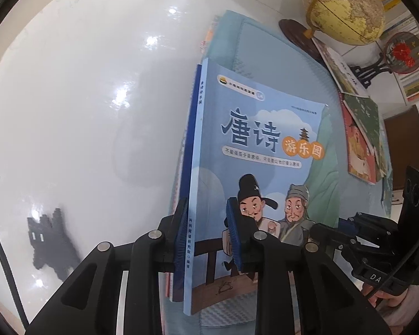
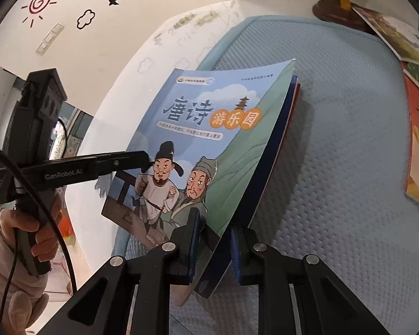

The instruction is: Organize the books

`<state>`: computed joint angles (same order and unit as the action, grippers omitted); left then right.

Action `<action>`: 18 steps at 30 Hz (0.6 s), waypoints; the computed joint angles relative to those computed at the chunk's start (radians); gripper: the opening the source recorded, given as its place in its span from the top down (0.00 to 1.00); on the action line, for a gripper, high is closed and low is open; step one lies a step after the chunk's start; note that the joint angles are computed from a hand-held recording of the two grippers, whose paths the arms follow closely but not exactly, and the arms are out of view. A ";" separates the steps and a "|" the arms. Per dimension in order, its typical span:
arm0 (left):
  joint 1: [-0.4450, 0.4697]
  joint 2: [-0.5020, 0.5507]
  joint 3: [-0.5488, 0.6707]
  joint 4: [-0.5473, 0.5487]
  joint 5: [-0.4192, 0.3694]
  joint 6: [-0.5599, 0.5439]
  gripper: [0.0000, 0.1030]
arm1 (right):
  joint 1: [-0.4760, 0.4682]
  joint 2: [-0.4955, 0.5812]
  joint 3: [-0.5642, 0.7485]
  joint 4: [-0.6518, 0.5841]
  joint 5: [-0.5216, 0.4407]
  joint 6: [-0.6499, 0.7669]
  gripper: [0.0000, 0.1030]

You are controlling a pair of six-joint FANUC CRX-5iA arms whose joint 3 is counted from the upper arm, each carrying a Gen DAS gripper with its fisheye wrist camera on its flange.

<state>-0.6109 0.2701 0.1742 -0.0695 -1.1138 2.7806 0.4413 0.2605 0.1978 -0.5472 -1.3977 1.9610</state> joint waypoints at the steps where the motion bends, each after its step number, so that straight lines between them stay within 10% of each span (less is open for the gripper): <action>1: 0.002 -0.001 -0.001 0.002 -0.004 -0.001 0.78 | 0.005 0.003 0.003 0.005 0.001 -0.009 0.80; 8: -0.002 0.023 0.037 -0.008 -0.081 0.025 0.74 | 0.024 0.007 -0.004 0.014 0.005 -0.009 0.68; 11: -0.016 0.058 0.104 -0.039 -0.162 0.034 0.74 | 0.019 0.009 0.005 0.006 -0.008 -0.007 0.48; 18: -0.045 0.107 0.239 -0.123 -0.253 0.050 0.74 | -0.030 -0.017 0.005 0.028 0.048 0.019 0.47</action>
